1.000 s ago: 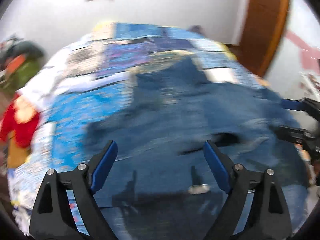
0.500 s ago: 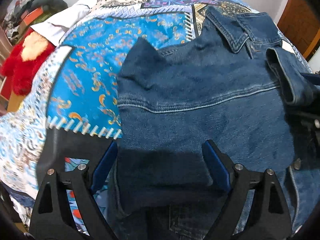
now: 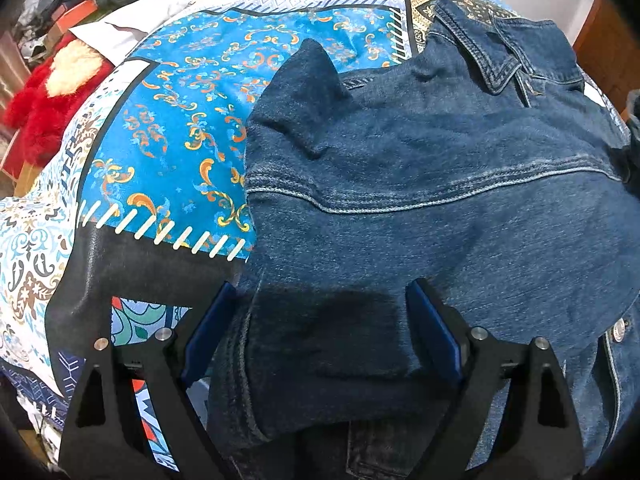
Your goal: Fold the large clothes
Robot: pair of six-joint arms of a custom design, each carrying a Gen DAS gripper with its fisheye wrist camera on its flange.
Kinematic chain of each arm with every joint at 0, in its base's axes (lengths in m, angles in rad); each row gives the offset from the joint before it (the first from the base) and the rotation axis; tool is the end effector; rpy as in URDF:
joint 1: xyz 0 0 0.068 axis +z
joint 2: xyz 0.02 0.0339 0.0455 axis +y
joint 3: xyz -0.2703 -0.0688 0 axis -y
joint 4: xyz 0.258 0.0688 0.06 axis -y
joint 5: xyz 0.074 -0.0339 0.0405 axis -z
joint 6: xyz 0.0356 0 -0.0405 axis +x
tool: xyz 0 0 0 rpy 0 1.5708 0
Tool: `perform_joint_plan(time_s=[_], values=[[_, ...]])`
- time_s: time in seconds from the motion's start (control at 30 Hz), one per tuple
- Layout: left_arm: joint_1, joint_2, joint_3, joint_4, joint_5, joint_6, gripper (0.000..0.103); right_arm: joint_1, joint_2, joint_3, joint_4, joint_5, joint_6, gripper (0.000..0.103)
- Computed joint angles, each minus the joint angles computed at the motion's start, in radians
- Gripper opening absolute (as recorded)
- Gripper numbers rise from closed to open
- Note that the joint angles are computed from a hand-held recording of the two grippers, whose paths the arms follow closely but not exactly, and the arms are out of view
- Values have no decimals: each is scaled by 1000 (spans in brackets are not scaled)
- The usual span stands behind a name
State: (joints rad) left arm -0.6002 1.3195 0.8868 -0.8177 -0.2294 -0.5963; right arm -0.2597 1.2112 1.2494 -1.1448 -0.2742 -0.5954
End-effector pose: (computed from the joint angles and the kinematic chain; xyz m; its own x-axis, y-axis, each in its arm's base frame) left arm 0.2079 -0.1325 0.2185 -0.9237 -0.0305 -0.3818 -0.0337 0.9994 0.0017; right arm 0.2237 -0.0495 0.3395 -0.7884 -0.3491 -0.5065 -0.3770 0.9248 -0.0506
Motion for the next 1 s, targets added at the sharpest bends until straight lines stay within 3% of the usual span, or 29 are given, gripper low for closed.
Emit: perform_joint_plan(time_s=[0.13,0.23,0.37,0.43,0.53,0.67,0.7,0.8,0.83,0.9,1.0], values=[[-22,13,7,-16,-35,-17,93,-179,58,44,-95,-69,-103,31],[-35,32,19,-22,-40,-35,93,-268,57,31,-96,-81,-167,31],[-34,50,30,-26,-40,-42,94,-351,20,7,16,45,-197,44],[-33,74,41,-24,-50,-37,95,-406,42,28,7,46,-245,46],[-47,98,76,-54,-80,-35,95,-537,95,95,-25,1,-314,46],[-102,150,180,-154,-166,-20,94,-716,247,284,-155,-104,-352,47],[-113,155,203,-169,-176,-15,94,-748,288,332,-186,-121,-351,52],[-143,169,299,-204,-182,-3,94,-842,418,475,-263,-171,-334,86],[-151,176,331,-213,-185,-3,94,-870,449,502,-266,-190,-323,92],[-169,202,420,-233,-187,2,94,-905,518,552,-265,-194,-290,92],[-214,266,555,-249,-193,8,94,-930,629,605,-252,-116,-248,92]])
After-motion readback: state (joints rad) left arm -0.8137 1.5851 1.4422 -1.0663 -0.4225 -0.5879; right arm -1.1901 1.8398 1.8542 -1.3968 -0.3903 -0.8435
